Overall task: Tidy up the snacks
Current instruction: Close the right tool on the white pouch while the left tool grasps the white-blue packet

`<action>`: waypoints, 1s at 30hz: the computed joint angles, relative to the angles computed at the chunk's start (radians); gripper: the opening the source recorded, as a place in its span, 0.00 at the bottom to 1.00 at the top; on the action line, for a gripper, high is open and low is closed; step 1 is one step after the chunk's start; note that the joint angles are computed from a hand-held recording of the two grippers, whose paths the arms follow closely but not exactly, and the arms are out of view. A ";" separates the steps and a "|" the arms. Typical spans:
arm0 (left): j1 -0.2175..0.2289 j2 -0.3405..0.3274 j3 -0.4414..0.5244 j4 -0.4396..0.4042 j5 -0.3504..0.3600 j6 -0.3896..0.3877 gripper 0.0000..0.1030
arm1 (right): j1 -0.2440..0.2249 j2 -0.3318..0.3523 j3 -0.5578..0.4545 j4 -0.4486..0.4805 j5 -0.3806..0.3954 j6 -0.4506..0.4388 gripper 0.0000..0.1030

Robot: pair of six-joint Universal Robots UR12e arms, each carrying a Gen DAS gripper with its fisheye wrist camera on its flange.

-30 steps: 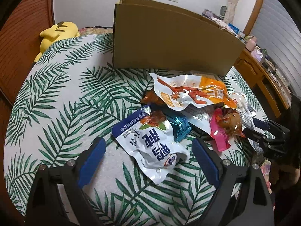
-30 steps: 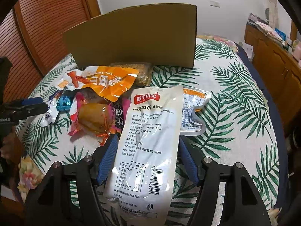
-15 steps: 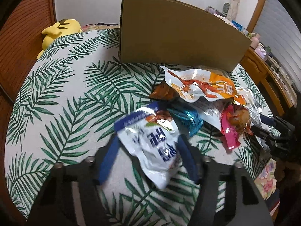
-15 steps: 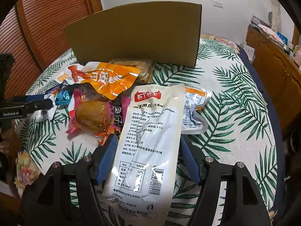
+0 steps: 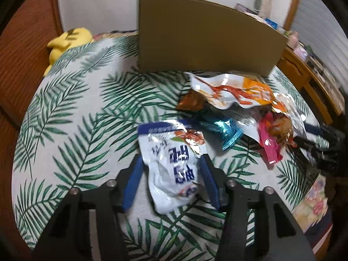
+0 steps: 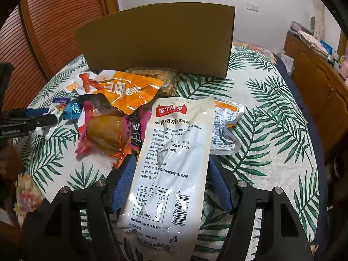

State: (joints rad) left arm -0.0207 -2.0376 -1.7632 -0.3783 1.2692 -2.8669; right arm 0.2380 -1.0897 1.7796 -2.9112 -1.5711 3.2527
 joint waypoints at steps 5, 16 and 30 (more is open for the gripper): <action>0.009 0.008 -0.008 -0.010 -0.023 0.029 0.42 | -0.001 0.001 -0.017 0.048 0.004 -0.035 0.70; 0.033 0.024 -0.036 -0.004 -0.067 0.045 0.42 | -0.007 0.002 -0.043 0.120 0.020 -0.068 0.71; 0.006 0.017 -0.032 0.018 0.007 0.078 0.49 | 0.003 0.010 -0.062 0.159 -0.018 -0.094 0.71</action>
